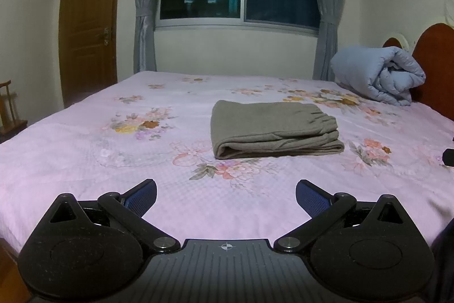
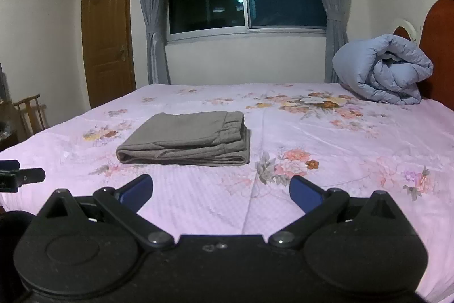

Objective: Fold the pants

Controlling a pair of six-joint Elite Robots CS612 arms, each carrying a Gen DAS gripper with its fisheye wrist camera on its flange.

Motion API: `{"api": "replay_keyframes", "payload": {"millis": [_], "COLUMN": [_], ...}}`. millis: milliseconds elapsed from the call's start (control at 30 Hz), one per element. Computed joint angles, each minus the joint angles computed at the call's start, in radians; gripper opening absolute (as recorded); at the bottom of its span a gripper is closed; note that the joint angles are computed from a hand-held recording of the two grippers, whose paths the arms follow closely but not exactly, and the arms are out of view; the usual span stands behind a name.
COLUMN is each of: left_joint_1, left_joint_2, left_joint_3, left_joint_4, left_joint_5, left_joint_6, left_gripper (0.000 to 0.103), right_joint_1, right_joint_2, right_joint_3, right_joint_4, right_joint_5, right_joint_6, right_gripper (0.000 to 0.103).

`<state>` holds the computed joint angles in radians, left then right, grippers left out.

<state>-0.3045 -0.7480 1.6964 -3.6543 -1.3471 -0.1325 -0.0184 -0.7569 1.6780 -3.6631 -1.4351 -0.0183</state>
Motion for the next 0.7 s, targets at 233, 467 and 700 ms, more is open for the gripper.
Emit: {"api": "replay_keyframes", "payload": {"millis": [233, 467, 700], "left_joint_1": [0.001, 0.002, 0.001], "left_joint_2": [0.000, 0.002, 0.002], "left_joint_3": [0.000, -0.001, 0.000], "left_joint_4": [0.001, -0.004, -0.004], "left_joint_5": [0.001, -0.003, 0.000], "left_joint_6": [-0.007, -0.005, -0.005], "left_gripper": [0.103, 0.103, 0.103], "right_joint_1": [0.000, 0.001, 0.002], "right_joint_2": [-0.005, -0.006, -0.008], "right_joint_3": [0.003, 0.005, 0.006], "right_joint_4": [0.013, 0.011, 0.016], "right_joint_5": [-0.005, -0.008, -0.010], "right_joint_6": [0.002, 0.001, -0.003], "right_gripper": [0.097, 0.097, 0.097]}}
